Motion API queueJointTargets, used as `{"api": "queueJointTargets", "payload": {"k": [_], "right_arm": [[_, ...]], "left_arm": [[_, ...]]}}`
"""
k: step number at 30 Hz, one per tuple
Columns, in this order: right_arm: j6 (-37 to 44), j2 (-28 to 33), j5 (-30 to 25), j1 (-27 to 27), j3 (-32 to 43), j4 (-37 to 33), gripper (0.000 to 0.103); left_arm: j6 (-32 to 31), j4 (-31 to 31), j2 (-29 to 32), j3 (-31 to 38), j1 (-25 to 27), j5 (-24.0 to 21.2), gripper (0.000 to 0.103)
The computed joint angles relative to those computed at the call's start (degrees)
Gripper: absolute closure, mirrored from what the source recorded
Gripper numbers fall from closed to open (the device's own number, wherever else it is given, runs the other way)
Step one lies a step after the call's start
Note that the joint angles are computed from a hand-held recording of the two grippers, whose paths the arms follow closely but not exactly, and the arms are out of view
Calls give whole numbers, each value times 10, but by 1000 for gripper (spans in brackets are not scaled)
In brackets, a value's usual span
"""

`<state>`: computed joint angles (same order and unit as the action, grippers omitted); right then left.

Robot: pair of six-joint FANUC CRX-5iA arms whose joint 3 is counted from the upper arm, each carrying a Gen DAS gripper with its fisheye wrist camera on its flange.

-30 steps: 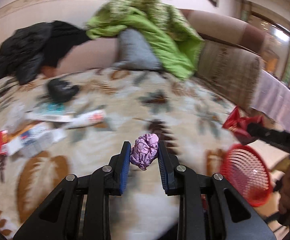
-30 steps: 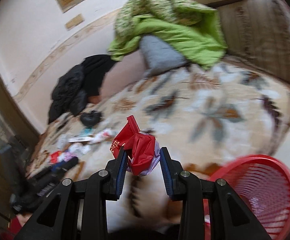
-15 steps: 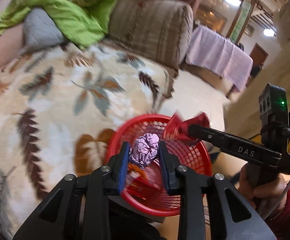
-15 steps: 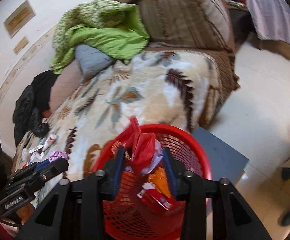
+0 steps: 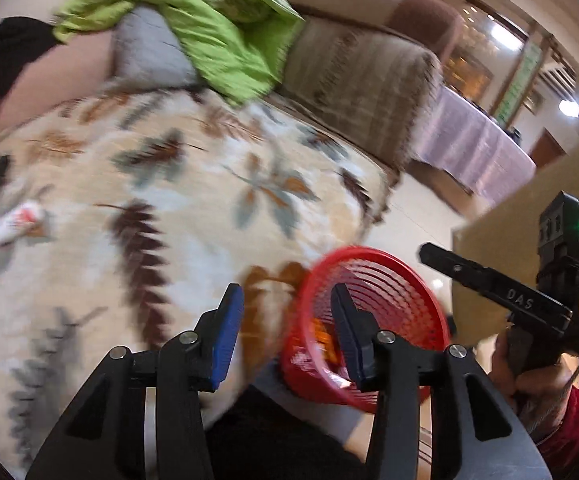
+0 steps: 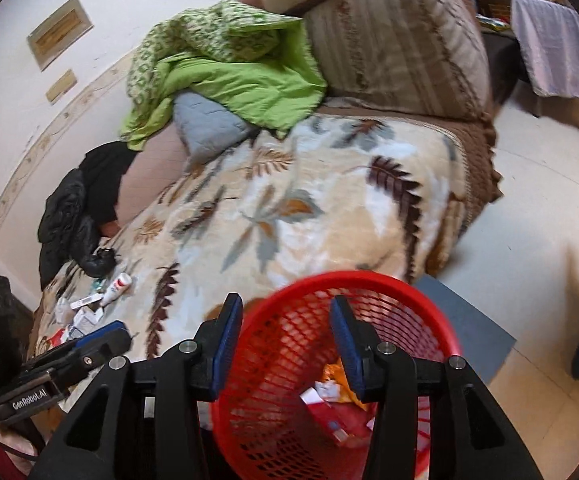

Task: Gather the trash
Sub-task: 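Move the left gripper back to the red carton and grasp it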

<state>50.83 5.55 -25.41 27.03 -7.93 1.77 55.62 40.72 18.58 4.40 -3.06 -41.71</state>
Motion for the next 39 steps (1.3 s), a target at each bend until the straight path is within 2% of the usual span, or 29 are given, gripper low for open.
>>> {"api": "queueJointTargets", "payload": {"k": [2, 5, 9, 13, 17, 18, 22, 24, 25, 27, 30, 32, 35, 39], "right_arm": [[21, 9, -3, 5, 18, -18, 53], [85, 28, -22, 14, 58, -71, 53], [180, 53, -52, 29, 113, -145, 52], [288, 94, -103, 33, 192, -240, 49], [340, 143, -156, 46, 272, -286, 49], [350, 154, -167, 50, 289, -296, 49], [372, 185, -192, 70, 335, -304, 49], [377, 199, -204, 77, 355, -306, 49], [378, 205, -208, 81, 363, -305, 49], [383, 214, -215, 86, 375, -307, 49], [385, 227, -227, 90, 391, -305, 49], [389, 240, -244, 88, 410, -313, 49], [391, 260, -268, 87, 443, -326, 49], [392, 299, -308, 86, 506, -356, 49]], "left_arm": [[-10, 5, -18, -22, 15, 18, 54], [-11, -6, -45, -53, 48, 49, 53], [8, -30, -68, -74, 99, 67, 51], [63, -87, -86, -87, 161, 87, 50], [152, -158, -95, -88, 234, 108, 50], [185, -184, -90, -77, 249, 108, 50], [241, -206, -41, -20, 300, 83, 50], [221, -178, -2, 15, 322, 58, 50], [231, -175, 14, 32, 327, 47, 50], [211, -121, 55, 55, 345, 20, 50], [204, -103, 87, 75, 351, -11, 53], [165, -95, 71, 45, 346, 16, 53], [109, -95, 43, 9, 335, 23, 56], [24, -69, 14, -26, 327, -4, 56]]}}
